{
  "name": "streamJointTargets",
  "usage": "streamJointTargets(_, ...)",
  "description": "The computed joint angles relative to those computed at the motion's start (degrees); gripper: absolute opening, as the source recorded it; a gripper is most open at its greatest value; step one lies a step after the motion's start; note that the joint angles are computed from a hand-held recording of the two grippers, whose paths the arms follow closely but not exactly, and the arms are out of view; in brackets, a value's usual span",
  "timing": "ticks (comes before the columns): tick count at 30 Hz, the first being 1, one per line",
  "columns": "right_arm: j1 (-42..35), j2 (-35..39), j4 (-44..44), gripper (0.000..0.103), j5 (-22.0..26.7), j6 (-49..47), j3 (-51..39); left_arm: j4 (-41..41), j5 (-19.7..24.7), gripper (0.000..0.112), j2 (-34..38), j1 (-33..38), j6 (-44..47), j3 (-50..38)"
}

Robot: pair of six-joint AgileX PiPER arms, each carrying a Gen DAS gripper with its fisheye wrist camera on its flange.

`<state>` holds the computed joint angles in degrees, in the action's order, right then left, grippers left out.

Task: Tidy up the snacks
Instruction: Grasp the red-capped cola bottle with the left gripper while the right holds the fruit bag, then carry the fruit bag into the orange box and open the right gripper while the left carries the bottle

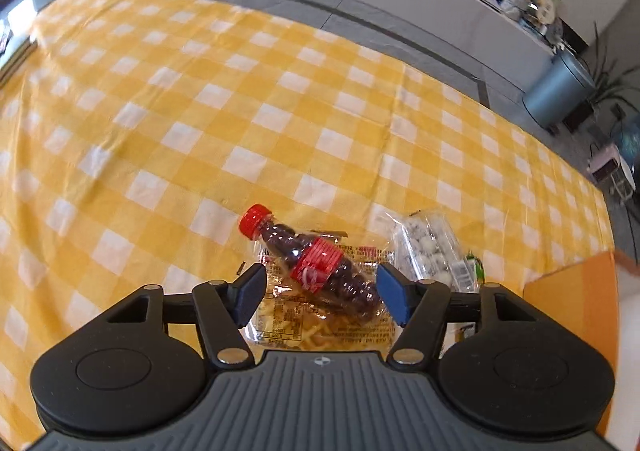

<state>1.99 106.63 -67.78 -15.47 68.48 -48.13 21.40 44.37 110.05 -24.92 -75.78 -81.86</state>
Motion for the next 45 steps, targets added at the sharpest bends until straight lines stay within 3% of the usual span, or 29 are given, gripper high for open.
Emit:
streamJointTargets(3,-0.1,0.02,-1.06,0.068,-0.05,1.04,-0.07,-1.9,1.16,0.071,2.1,0.79,2.41,-2.76)
streamJointTargets(5,-0.08,-0.12,-1.6,0.068,0.0,1.56,-0.04,-4.07,3.48,0.064,3.88,1.31,3.63,-4.93)
streamJointTargets(9,-0.17,-0.03,-2.12,0.068,-0.06,1.97,-0.2,-0.44,3.0,0.048,3.83,0.15,-0.58,-3.79)
streamJointTargets(19,-0.19,-0.04,-3.34,0.067,-0.09,3.12,-0.38,4.43,3.27,0.038,1.82,-3.63,2.09,-1.23)
streamJointTargets(23,-1.27,-0.12,-8.85,0.066,-1.57,9.61,-0.79,8.53,2.1,0.036,-0.52,-6.54,1.2,1.84)
streamJointTargets(26,-3.28,-0.47,-12.93,0.065,-5.24,15.44,-0.76,13.77,4.28,0.034,-1.3,-9.7,-0.51,2.59)
streamJointTargets(30,-2.76,-3.07,-2.4,0.065,-6.45,1.55,2.31,17.14,4.7,0.034,-3.11,-12.53,-1.57,4.48)
streamJointTargets(35,-4.43,-3.38,-5.3,0.065,-8.78,4.43,2.38,16.95,2.27,0.034,-7.03,-13.63,-2.7,8.34)
streamJointTargets(40,-3.72,-5.8,5.94,0.065,-7.55,-9.09,5.08,17.58,-2.29,0.034,-12.64,-15.0,-5.99,14.02)
streamJointTargets(45,-6.28,-8.38,3.11,0.065,-12.09,-8.32,6.69,19.67,-3.59,0.034,-16.82,-17.02,-9.4,17.66)
